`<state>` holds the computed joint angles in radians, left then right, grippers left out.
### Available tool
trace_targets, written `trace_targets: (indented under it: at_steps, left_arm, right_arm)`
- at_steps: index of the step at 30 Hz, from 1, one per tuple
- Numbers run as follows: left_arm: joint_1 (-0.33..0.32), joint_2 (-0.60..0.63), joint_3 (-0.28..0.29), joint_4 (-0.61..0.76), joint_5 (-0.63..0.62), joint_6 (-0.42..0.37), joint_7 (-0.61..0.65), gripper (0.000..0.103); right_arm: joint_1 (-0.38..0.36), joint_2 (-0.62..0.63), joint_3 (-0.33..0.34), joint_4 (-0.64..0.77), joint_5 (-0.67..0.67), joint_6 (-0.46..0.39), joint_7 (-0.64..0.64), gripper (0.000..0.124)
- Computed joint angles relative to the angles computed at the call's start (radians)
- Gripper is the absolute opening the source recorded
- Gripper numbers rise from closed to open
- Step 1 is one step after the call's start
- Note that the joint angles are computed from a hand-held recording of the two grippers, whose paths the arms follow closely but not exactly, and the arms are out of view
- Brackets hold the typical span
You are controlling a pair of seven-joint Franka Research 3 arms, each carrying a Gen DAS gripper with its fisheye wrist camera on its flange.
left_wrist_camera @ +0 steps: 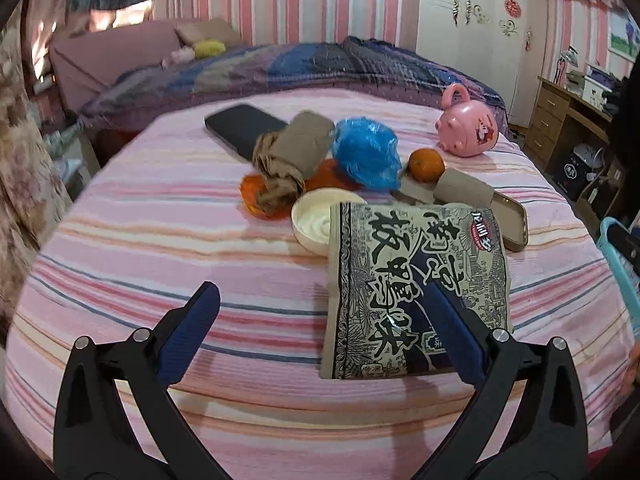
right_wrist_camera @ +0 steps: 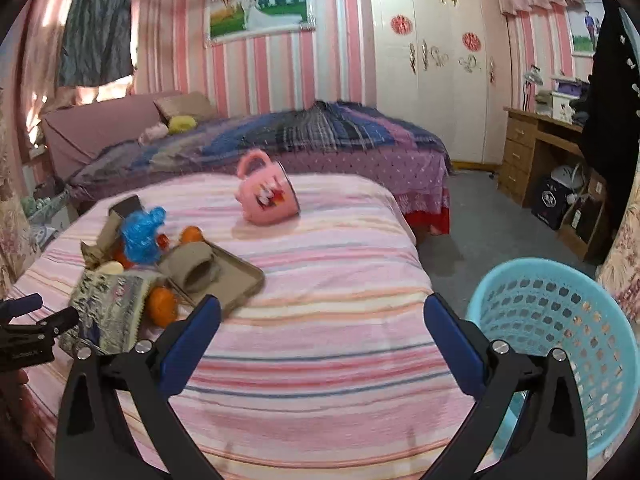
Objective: Collect trash
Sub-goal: 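Reach the left tool to the printed snack wrapper and grasp it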
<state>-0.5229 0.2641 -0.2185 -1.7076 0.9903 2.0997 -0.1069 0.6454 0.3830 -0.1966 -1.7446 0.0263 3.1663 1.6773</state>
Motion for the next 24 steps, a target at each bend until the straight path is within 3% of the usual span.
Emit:
trace_targets:
  at_steps: [2,5,8,10,11,13,15,19,22,24]
  left_arm:
    - [0.013,-0.007,-0.001,-0.016,-0.013,0.046,0.0,0.098]
    - [0.044,-0.024,0.0,-0.061,-0.031,0.201,-0.009,0.097]
    - [0.061,-0.013,0.0,-0.065,-0.062,0.287,0.017,0.078]
    - [0.07,-0.01,0.004,-0.074,-0.089,0.342,0.025,0.058]
    - [0.072,-0.012,0.006,-0.081,-0.099,0.363,0.024,0.055]
    - [0.07,-0.013,0.011,-0.085,-0.104,0.383,0.027,0.036]
    - [0.071,-0.018,0.014,-0.092,-0.111,0.398,0.032,0.027]
    - [0.064,-0.046,0.021,-0.118,-0.073,0.422,0.001,0.019]
    - [0.047,-0.066,0.018,-0.12,-0.01,0.371,-0.04,0.015]
    - [0.032,-0.081,0.009,-0.115,0.035,0.299,-0.066,0.014]
  right_arm:
    - [0.082,0.013,-0.104,0.023,-0.046,-0.073,0.068,0.099]
    - [0.102,0.011,-0.137,0.016,-0.099,-0.067,0.125,0.099]
    - [0.179,0.01,-0.234,-0.004,-0.18,-0.028,0.21,0.099]
    - [0.24,0.021,-0.31,-0.009,-0.221,-0.013,0.254,0.099]
    - [0.264,0.024,-0.337,-0.013,-0.237,-0.004,0.262,0.099]
    - [0.269,0.024,-0.337,-0.015,-0.244,0.002,0.251,0.099]
    - [0.257,0.022,-0.323,-0.016,-0.238,0.005,0.235,0.099]
    - [0.104,0.0,-0.129,-0.014,-0.182,0.0,0.126,0.099]
    - [0.048,-0.007,-0.051,-0.018,-0.148,0.001,0.069,0.099]
    - [0.059,-0.007,-0.058,-0.021,-0.139,0.004,0.055,0.099]
